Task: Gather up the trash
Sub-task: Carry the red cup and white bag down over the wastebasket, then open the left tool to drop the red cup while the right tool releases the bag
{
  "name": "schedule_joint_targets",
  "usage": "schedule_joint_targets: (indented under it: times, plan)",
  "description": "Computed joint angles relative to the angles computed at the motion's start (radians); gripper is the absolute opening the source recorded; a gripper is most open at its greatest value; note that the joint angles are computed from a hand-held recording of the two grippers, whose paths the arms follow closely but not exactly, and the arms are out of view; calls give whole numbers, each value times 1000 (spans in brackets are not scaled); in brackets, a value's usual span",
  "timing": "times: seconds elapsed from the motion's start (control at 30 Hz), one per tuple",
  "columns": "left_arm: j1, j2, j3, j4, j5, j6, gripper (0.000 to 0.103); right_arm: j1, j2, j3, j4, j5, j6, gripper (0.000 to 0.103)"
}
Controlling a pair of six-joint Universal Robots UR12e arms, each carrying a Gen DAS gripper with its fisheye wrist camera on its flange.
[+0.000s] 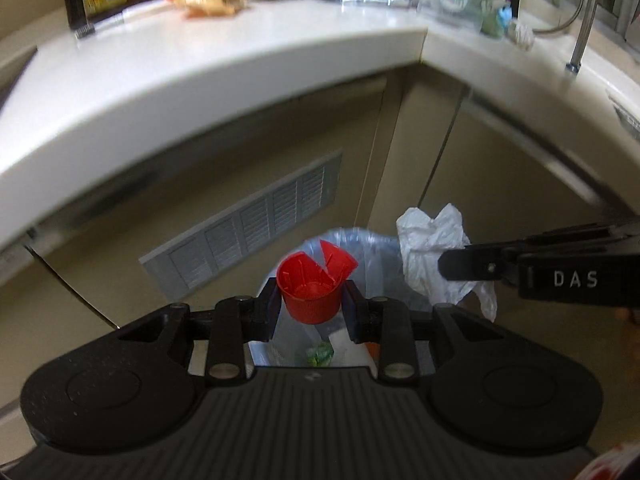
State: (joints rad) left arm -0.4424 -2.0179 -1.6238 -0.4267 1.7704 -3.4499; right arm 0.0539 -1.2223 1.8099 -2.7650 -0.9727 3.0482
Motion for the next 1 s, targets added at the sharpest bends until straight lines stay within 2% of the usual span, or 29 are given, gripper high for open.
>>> schedule_joint_targets:
  times: [0.23, 0.73, 0.9, 1.0]
  plan:
    - [7, -32, 2, -13, -37, 8, 29, 4, 27, -3, 6, -35, 7, 12]
    - [12, -82, 28, -20, -55, 9, 30, 10, 63, -13, -14, -55, 48, 12]
    - [13, -85, 31, -18, -58, 9, 45, 10, 65, -16, -10, -57, 52, 12]
    - [12, -83, 30, -18, -58, 9, 46, 10, 66, -18, -10, -55, 51, 12]
